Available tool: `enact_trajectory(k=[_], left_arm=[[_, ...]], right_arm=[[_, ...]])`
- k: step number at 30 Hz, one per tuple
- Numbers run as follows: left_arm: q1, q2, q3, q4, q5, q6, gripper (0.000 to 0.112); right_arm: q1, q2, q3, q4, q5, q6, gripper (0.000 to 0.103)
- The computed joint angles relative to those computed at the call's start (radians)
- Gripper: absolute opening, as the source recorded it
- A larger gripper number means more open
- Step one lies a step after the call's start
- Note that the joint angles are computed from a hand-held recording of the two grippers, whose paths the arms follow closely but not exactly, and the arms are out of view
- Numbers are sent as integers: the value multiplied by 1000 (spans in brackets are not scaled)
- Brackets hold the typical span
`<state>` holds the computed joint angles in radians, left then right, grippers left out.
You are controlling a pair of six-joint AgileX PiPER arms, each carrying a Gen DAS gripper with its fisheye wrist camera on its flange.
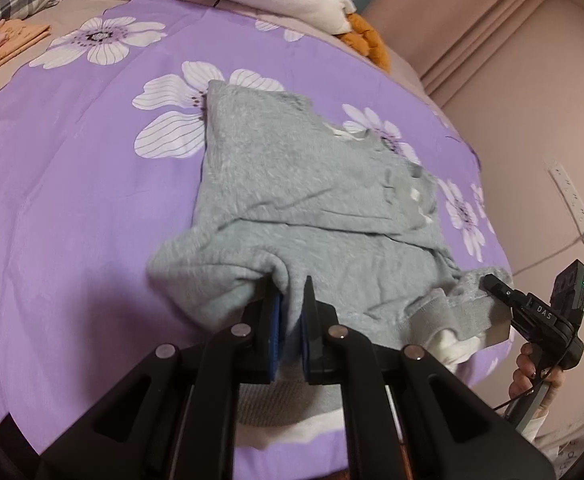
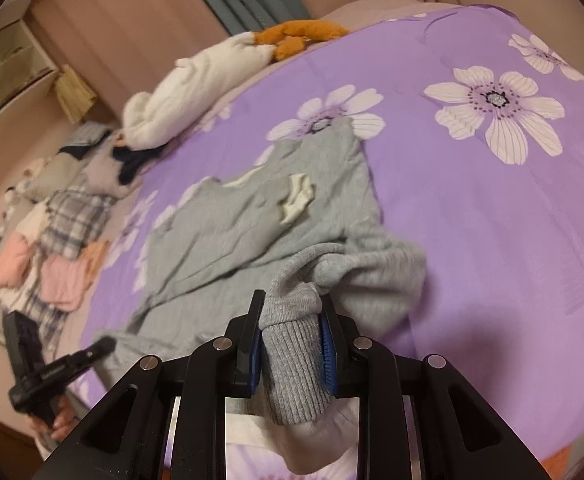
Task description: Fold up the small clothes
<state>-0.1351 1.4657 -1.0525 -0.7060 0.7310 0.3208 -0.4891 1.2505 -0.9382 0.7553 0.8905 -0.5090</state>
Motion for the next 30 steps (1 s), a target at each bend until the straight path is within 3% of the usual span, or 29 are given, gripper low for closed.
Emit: enact_trajectory(k=[4,8,15,21,23,26,30], left_arm=[[18,106,-51,-13,19,4,8],[45,173,-54,-46,21,8,10],[51,175,-50,-47,24,10,12],[63,105,-34,-17,45,-9,17],[53,56,-19,30,30,-34,21],[39,-42,22,84,17,-37,37],[42,-111,81,50,61,40,42]], right_arm=[[74,93,-32,-100,-92,120,26],[84,157,-48,-148,-107,160,26],[104,182,-43,-195,-133,187,26],[166,141,-68,-364,-127,310,27],[176,115,-69,-398,-120,327,41],[179,52,-56,-432,-109,324,56],[161,-37,-20,-422,-80,275,59]])
